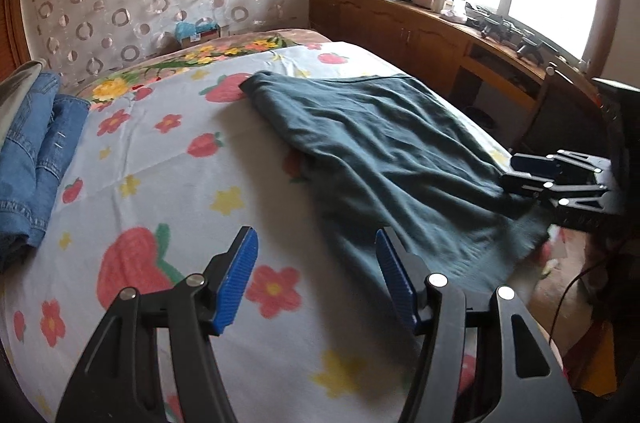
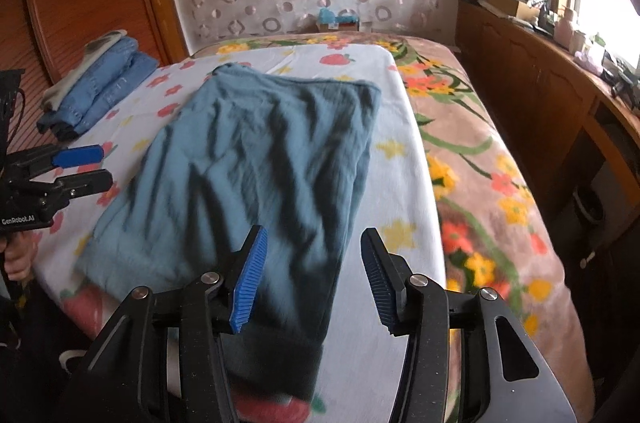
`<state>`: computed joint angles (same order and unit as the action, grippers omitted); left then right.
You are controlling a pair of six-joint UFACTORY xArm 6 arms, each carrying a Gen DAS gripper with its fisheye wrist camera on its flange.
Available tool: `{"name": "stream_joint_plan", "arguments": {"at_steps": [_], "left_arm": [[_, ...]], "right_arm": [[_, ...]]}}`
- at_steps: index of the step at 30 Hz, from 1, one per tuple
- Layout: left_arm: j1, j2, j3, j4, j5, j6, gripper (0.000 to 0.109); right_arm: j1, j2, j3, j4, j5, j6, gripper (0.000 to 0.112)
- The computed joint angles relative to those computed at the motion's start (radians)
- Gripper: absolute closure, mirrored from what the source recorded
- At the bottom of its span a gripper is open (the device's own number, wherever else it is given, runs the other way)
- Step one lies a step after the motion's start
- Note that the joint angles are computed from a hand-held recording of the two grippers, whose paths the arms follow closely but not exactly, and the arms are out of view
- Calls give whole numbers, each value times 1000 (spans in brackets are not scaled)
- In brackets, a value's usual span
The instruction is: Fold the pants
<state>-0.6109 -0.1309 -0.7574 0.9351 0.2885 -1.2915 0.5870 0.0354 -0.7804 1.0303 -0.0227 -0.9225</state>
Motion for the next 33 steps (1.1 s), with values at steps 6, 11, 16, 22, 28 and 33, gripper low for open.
{"name": "stream_joint_plan", "arguments": {"at_steps": [6,11,16,22,28,33], "left_arm": [[-50,-31,14,20,35,-45,48],[-42,6,-19,7,24,-16,53],[-24,71,-70,-30,7,36,63],[-7,146,-115,-115,-5,107,68],[-1,164,-109,-123,-38,111,79],[-13,131,-99,-88,-30,90,105]], "right_arm": [[22,-48,39,134,-2,-114,62],[27,-55,39,230,5,-194,62],[37,-34,40,219,-19,-186,61],[38,-18,15,338,-18,-296,60],[49,-6,-12,502,-36,-469,60],[48,2,-44,682,-36,-656,59]]}}
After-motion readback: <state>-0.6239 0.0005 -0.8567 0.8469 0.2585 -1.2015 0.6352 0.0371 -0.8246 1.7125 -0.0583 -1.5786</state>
